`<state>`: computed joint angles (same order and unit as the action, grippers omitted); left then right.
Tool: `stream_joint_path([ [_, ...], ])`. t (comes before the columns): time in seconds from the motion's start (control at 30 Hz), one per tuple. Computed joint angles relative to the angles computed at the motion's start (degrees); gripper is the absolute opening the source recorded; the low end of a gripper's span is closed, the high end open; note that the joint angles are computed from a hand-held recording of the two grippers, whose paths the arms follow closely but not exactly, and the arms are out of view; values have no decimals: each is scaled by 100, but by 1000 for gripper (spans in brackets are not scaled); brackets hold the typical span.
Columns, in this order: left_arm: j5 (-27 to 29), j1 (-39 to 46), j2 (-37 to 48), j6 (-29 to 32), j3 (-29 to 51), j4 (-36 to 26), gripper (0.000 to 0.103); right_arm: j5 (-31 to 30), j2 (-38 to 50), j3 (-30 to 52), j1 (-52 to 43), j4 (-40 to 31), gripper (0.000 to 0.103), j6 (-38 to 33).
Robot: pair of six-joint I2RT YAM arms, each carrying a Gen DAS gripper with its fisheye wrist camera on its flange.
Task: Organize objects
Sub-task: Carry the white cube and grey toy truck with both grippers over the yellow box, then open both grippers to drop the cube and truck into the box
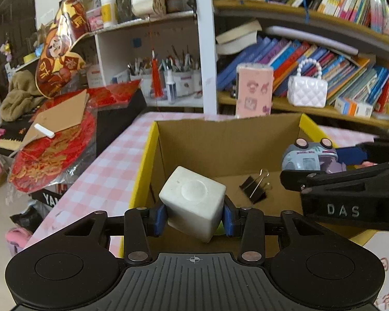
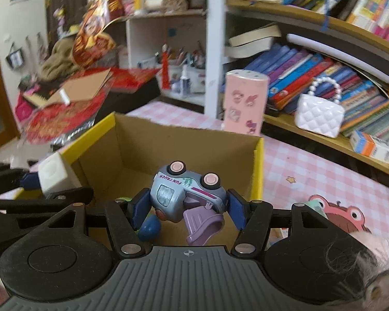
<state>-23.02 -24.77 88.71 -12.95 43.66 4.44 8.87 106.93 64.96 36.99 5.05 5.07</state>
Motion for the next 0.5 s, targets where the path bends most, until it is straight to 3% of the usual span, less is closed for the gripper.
stream_joint_path([
  [0.23,-105,62,353,144,225,-67,42,-233,602,772,-66,-780,59,-521],
  [0.5,-219,22,516,514,292,44,41,-246,762,973,-48,-959,59,-834],
])
